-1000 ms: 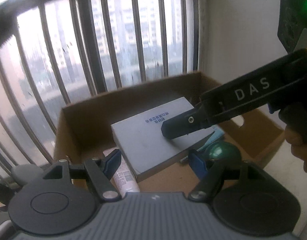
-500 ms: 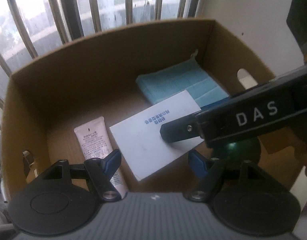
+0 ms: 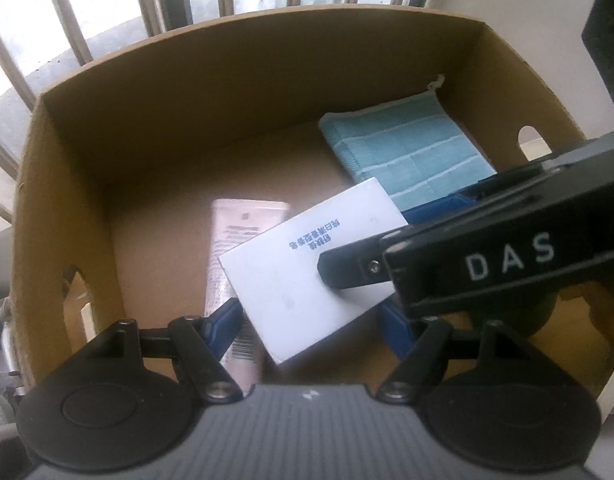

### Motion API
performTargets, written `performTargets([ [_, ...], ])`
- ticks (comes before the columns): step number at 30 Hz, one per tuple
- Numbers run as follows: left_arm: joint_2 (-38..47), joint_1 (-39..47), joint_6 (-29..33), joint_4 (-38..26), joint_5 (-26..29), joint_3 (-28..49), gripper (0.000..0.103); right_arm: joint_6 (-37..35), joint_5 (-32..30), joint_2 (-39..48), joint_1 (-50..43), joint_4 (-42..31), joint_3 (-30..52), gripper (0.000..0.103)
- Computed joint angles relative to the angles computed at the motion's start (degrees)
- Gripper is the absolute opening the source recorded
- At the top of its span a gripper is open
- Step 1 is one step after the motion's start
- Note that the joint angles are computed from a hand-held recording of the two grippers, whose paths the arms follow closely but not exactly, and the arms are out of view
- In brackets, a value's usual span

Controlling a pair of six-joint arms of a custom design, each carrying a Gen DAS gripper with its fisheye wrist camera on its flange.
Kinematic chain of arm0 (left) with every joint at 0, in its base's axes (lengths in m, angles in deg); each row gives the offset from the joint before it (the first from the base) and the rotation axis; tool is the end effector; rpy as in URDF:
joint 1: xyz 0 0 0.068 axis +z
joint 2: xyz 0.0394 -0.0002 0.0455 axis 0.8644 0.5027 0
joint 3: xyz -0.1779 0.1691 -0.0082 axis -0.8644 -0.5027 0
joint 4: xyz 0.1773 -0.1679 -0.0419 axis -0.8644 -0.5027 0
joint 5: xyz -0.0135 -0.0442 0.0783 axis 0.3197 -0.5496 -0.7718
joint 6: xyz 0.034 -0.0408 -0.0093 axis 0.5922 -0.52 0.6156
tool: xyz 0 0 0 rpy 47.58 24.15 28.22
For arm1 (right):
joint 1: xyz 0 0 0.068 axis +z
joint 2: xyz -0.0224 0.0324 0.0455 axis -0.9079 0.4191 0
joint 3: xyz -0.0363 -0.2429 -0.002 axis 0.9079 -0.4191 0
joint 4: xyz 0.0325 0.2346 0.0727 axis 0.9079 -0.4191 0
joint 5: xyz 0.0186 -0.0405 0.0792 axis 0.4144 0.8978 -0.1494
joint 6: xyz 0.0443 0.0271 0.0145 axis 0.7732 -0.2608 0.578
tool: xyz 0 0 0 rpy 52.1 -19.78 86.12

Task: Organize objects
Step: 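Lower the white box into the cardboard box beside the tube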

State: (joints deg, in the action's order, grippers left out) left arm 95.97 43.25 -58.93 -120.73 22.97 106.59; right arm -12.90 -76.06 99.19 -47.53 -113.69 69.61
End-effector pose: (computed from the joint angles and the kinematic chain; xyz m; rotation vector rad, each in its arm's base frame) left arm 0.2962 -0.0935 0.2476 0.7129 2.7099 -0.2284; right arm 0.3190 0.1157 0.2035 -0.0256 2.7214 0.7251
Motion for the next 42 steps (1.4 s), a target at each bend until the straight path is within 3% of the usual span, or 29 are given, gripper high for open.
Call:
performTargets([
  [16,0.8,-1.8,0.5,-2.2,1.9,0.2,0.075,-0.8,-4.5,-1.0,-2.5,-1.5,-3.0,0.059],
  [24,2.2,-0.4,0.5,-5.3,3.3,1.9,0.072,-2.1,-6.2,2.5,-2.8,-3.6,0.0,0.063],
  [31,1.2,0.4,-0.7,-5.5,5.2,1.5,0.074,-0.3,-7.5,2.8,-3.2,-1.8,-1.1,0.063],
  [39,0.6,0.9,-3.2,-3.7,7.4,0.9,0.076,2.3,-4.5,-0.6,-3.1,4.2,-4.1,0.063],
  [42,1.9,1.3,-4.2,-3.8,7.7,2.0,0.076,1.6,-2.3,-1.6,-2.4,5.1,-3.4,0.058],
])
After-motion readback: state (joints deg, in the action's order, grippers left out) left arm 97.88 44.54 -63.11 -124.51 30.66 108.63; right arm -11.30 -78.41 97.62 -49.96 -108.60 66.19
